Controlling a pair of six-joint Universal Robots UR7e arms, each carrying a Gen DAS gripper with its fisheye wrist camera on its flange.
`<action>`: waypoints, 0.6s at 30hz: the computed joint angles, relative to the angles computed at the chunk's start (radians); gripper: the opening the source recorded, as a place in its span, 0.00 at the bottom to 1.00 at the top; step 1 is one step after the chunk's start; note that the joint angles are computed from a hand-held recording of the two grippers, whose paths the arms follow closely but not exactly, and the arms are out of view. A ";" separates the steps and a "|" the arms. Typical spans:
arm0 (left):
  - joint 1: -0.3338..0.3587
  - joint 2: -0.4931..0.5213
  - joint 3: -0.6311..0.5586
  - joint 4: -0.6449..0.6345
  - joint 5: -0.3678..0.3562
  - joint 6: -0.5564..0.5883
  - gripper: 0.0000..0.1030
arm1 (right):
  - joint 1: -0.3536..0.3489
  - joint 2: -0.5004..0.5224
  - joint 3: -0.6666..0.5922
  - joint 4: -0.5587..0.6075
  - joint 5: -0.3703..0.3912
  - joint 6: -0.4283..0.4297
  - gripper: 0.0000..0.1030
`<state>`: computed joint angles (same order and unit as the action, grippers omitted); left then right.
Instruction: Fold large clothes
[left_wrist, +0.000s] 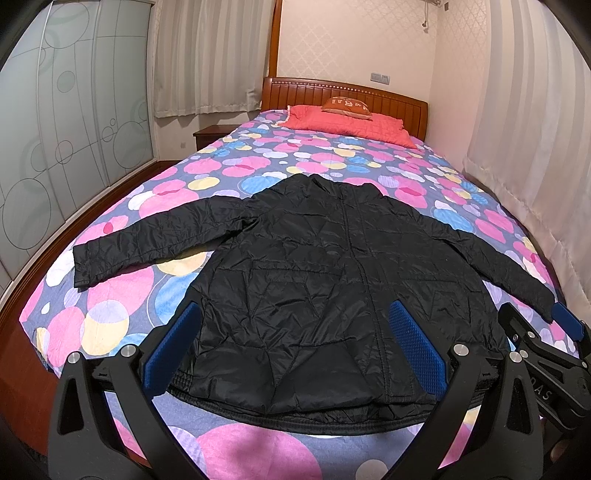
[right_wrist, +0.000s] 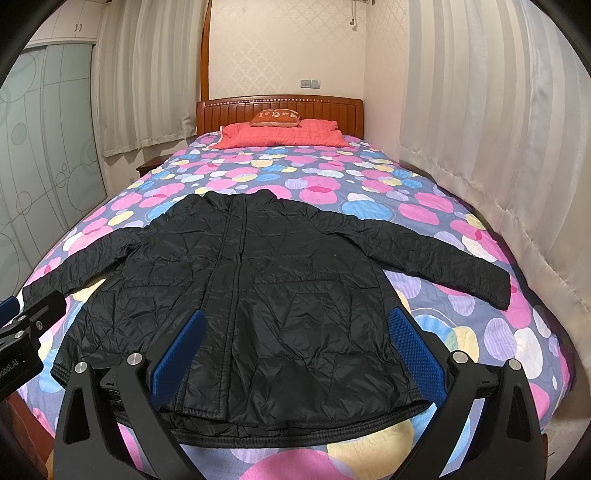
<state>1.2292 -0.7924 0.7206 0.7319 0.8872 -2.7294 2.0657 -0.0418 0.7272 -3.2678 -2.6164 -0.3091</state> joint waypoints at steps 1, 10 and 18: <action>0.000 -0.001 0.002 -0.002 -0.001 0.001 0.98 | -0.002 -0.004 0.007 -0.003 0.002 0.000 0.95; 0.001 0.001 -0.004 0.004 0.001 -0.002 0.98 | 0.000 0.001 -0.001 0.002 -0.001 0.000 0.95; -0.001 -0.003 0.004 0.003 -0.001 -0.005 0.98 | -0.001 -0.003 0.008 0.001 0.001 0.003 0.95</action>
